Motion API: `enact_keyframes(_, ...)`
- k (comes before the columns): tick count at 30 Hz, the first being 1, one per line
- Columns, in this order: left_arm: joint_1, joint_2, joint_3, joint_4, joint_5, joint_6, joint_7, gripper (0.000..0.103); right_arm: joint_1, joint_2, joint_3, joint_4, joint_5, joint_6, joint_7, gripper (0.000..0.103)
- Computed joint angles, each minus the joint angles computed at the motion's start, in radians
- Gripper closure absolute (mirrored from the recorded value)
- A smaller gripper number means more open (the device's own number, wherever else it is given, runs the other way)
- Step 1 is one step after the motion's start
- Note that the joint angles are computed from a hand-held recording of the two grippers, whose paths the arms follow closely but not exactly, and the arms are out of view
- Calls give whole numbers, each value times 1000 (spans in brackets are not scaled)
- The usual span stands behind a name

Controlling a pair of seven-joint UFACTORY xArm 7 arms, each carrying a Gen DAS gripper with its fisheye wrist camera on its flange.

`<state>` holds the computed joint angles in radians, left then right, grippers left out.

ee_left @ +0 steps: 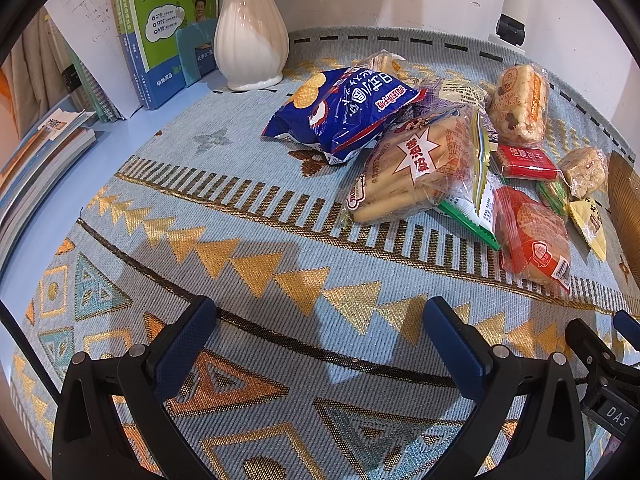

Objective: Organize snacks

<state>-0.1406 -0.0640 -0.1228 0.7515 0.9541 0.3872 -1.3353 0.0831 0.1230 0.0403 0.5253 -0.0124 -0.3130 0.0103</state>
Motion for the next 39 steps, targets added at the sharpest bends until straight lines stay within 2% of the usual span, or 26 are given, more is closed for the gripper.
enact_keyframes(37, -1, -1, -1, 1, 4, 1, -5, 0, -1, 2, 0, 1, -3, -1, 2, 0)
enact_keyframes(39, 0, -1, 0, 0, 6, 1, -5, 0, 28, 1, -12, 3, 41, 2, -17, 0)
